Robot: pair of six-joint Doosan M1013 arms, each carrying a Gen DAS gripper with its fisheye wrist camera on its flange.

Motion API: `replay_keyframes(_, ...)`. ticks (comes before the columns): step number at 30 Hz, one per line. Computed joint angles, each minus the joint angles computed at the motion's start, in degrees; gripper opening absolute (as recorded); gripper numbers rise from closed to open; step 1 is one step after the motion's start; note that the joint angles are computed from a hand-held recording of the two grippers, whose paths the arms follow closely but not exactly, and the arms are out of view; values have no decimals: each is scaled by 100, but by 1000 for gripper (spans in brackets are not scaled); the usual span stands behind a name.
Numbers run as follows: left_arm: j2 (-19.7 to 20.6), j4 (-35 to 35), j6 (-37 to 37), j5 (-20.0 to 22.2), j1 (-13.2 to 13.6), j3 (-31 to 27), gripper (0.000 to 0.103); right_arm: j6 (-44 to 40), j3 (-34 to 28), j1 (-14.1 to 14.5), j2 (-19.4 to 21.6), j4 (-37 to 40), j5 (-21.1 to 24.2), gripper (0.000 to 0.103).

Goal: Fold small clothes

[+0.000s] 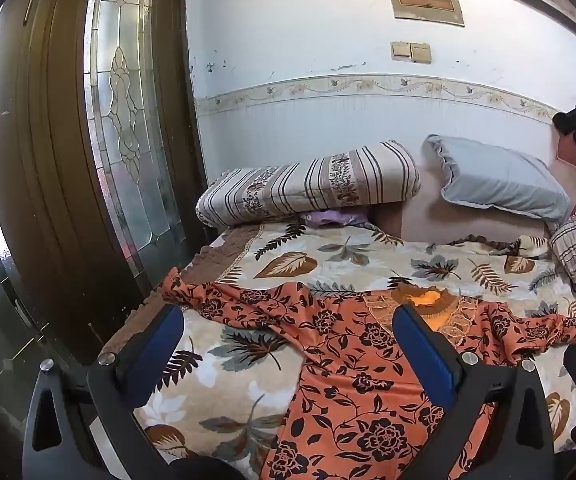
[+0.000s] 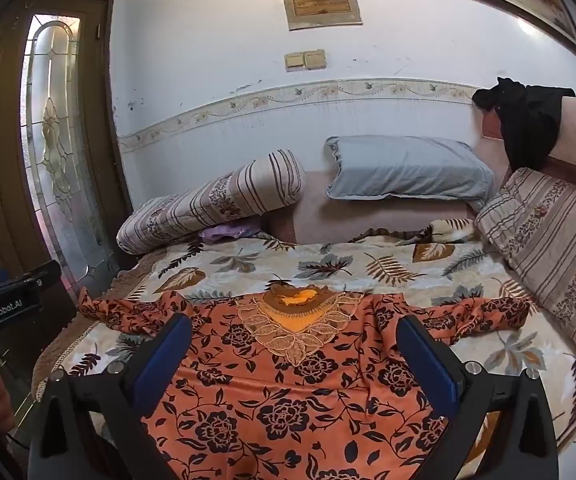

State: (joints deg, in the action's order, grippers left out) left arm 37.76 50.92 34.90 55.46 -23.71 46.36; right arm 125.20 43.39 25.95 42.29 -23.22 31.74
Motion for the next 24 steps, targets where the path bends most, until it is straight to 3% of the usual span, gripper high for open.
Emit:
replay_keyframes(7,-17,67,-38,-87,23,176,103,-50,-137,-23,61,174,127,103)
replay_keyframes(24,104,10,86,173,59,-86,103,-71,-131,-26,77,201,114,103)
